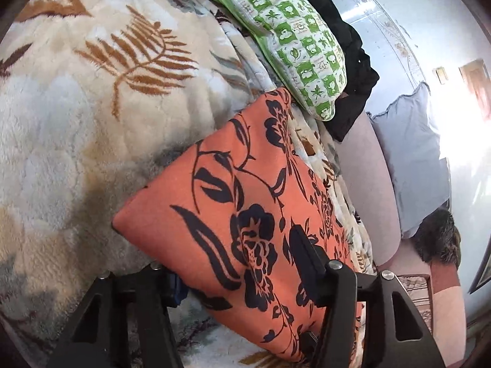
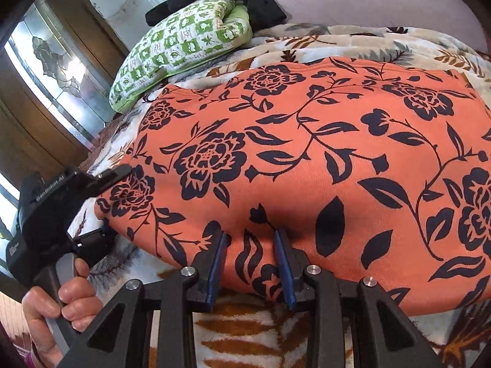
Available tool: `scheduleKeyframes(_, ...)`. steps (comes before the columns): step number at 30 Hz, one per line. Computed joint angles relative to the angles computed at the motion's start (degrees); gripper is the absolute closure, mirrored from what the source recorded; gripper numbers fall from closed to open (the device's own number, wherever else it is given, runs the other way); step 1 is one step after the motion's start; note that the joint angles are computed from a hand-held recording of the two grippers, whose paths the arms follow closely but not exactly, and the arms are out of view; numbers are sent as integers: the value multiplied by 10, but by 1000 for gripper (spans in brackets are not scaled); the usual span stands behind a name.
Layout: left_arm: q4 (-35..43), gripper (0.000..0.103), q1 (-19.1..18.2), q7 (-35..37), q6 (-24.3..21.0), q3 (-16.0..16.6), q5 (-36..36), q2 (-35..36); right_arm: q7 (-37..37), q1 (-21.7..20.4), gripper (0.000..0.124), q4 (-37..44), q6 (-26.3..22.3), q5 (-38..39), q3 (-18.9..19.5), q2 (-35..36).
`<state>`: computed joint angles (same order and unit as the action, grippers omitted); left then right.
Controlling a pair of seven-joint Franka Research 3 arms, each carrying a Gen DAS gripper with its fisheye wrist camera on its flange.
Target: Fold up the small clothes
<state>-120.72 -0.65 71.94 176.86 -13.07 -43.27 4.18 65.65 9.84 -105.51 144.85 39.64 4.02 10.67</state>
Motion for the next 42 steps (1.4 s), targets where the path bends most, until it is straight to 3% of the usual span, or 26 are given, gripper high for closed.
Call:
scheduleKeyframes(3,-8,85,-9,-69,9,17,71,2,-10,-3,88,-1,-5,9,1,-1)
scheduleKeyframes(6,-8,88,5,-55,13,3,50,4,-20,-6,88,-4,-9,22,1,-4)
scheduleKeyframes(11,-16,90,-10,-140,46,24,187,-1,-36,-13,89,-5,-23,59,1,-6)
scheduleKeyframes(13,-16,91,-30,-203,55,52,293,-6,-50,-19,89,-7,-33,87,1,-9)
scheduleKeyframes(15,-7,91,-77,-336,55,119,485,-11,-57,-29,89,-4,-59,120,-2,-9)
scheduleKeyframes(17,13,91,-100,-421,51,150,622,-13,-64,-40,89,1,-82,151,-6,-11)
scheduleKeyframes(21,71,91,-123,-532,30,163,828,-7,-87,-60,89,-1,-82,209,-21,-27)
scheduleKeyframes(25,129,91,-124,-524,8,122,889,15,-94,-92,89,6,-104,284,-41,-30)
scheduleKeyframes(27,164,91,-123,-489,-11,91,890,37,-91,-107,89,8,-108,312,-49,-30)
scheduleKeyframes(30,211,91,-126,-398,-30,45,835,79,-94,-132,90,11,-124,366,-60,-27)
scheduleKeyframes(33,258,91,-133,-288,-65,-5,760,130,-80,-160,88,20,-161,408,-70,-14)
scheduleKeyframes(34,273,91,-122,-227,-88,-38,717,149,-68,-170,88,26,-177,416,-73,-6)
scheduleKeyframes(36,289,90,-85,-125,-128,-105,617,173,-31,-190,87,40,-214,430,-75,15)
scheduleKeyframes(37,293,86,-59,-72,-146,-142,559,179,-9,-199,77,48,-229,432,-75,26)
scheduleKeyframes(38,291,85,-44,-42,-153,-160,528,177,10,-208,53,50,-241,440,-73,33)
scheduleKeyframes(39,276,79,-28,-10,-143,-173,500,165,17,-215,48,51,-246,450,-70,37)
scheduleKeyframes(41,229,69,42,99,-94,-242,402,138,20,-225,48,57,-262,463,-64,47)
scheduleKeyframes(42,205,55,82,153,-70,-281,350,122,25,-226,48,61,-263,459,-61,50)
